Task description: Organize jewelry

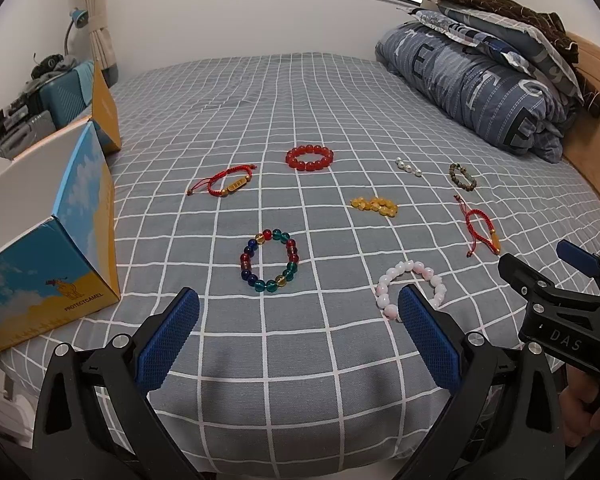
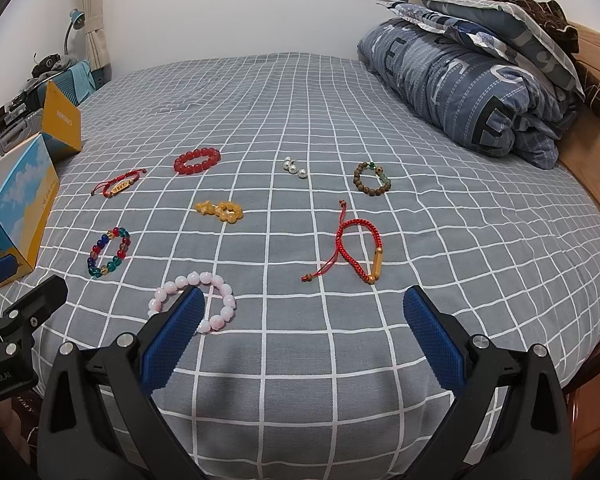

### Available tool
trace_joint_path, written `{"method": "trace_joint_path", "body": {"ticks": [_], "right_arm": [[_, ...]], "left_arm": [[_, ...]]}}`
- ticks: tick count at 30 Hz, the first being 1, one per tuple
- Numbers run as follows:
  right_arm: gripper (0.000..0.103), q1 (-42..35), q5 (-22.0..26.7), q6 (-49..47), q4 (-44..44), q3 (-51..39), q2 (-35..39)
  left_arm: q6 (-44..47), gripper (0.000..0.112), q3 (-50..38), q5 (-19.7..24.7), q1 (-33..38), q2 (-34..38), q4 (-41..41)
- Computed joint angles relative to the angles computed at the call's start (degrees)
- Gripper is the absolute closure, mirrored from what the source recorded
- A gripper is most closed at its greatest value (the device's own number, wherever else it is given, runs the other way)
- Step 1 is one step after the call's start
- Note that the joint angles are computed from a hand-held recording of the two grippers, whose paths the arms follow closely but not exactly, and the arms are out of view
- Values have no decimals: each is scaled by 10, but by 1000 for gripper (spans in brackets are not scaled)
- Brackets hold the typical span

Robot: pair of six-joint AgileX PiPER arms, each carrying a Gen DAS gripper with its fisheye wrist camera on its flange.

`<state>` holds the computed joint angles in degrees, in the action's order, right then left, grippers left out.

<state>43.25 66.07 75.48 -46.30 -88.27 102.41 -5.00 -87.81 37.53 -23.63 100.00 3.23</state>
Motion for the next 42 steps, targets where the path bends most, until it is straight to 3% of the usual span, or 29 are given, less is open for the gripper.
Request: {"method": "trace_joint_path", "body": {"ticks": [42], "right_arm": [[8,10,17,-20,-16,-23,-2]], "left_arm": [[-17,15,1,-1,-4,-5,20]]}}
